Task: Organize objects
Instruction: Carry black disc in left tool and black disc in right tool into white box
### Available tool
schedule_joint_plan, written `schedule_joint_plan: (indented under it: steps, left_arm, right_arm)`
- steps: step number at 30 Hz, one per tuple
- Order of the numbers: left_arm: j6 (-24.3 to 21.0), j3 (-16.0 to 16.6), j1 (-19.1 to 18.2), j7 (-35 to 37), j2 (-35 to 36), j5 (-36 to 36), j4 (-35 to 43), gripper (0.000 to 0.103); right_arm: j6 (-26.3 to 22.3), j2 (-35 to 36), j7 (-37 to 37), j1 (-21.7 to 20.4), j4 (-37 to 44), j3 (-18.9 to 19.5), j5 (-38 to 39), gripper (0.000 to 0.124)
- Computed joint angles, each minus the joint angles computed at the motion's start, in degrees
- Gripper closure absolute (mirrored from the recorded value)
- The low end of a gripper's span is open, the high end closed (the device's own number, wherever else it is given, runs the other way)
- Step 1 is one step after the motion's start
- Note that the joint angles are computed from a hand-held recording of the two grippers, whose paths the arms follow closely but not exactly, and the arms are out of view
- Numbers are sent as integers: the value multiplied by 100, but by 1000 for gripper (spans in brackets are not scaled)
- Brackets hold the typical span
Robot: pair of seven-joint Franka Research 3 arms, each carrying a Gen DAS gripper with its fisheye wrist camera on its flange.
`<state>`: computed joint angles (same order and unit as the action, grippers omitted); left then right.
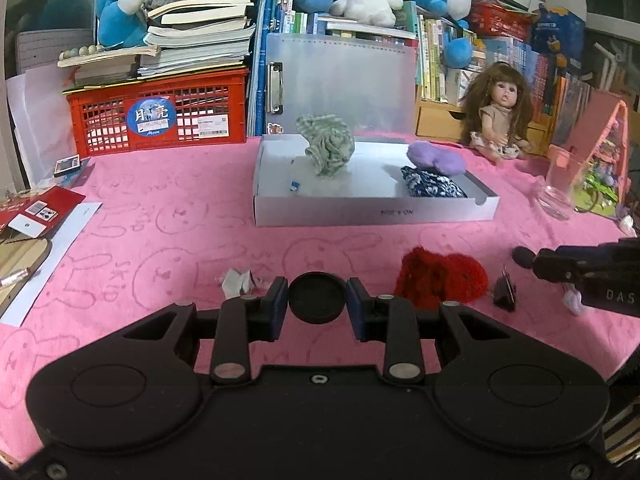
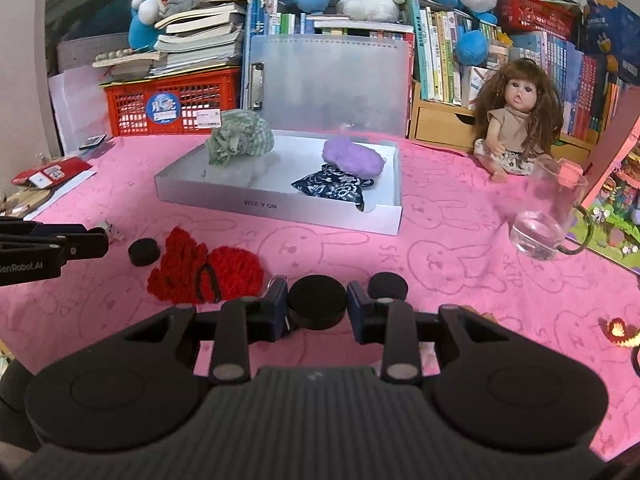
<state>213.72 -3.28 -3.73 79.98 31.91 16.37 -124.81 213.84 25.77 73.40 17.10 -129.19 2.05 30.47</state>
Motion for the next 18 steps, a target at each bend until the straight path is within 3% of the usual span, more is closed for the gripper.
schedule_joint_plan:
  steps: [8, 18]
  left_arm:
    - [-260, -98, -2, -128, 265, 103, 698, 73]
    - [-1040, -288, 47, -536, 840, 312, 2043, 73]
  right_arm:
    - [-482, 225, 119, -78, 654, -93, 157, 87]
    - [-1255, 622, 321, -277, 1712, -219, 44, 87]
